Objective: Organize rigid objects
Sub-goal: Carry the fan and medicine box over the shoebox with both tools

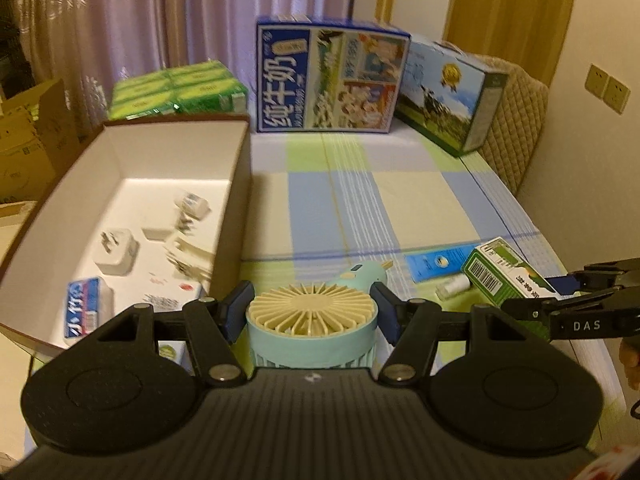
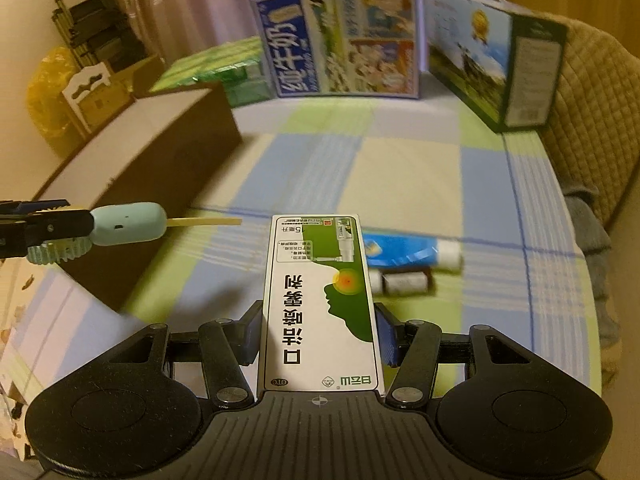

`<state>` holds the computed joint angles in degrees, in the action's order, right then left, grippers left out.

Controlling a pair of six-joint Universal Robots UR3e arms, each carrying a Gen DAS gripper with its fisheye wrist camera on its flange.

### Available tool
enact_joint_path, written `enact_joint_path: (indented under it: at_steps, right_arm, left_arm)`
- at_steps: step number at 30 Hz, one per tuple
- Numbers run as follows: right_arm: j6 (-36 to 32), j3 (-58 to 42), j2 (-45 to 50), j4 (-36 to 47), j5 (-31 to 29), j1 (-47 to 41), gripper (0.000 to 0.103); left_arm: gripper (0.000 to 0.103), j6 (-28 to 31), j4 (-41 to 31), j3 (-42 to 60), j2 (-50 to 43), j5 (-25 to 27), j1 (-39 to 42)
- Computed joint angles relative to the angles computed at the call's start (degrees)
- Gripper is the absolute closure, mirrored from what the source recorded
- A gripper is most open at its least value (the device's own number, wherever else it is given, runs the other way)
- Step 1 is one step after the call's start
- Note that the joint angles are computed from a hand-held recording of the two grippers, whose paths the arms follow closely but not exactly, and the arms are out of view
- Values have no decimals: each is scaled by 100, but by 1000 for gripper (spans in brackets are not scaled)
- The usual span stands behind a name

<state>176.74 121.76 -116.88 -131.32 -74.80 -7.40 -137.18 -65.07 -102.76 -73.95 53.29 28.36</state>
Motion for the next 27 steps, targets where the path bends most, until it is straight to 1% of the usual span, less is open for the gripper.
enact_joint_path:
  at_steps: [9, 16, 23, 27]
  right_arm:
    - [544, -1437, 1543, -524, -205, 1044, 51]
    - [868, -2812, 2874, -690, -327, 1834, 51]
    - [1153, -4699, 4348, -444, -402, 2493, 51]
    - [1319, -6018, 5230, 6, -449, 2779, 51]
  left_arm:
    - [44, -35, 25, 601, -347, -361, 495]
    - [44, -111, 167, 1049, -802, -442, 821]
    - [44, -228, 427, 1605, -1438, -406, 1109]
    - [44, -354, 602, 2078, -1966, -309, 1133]
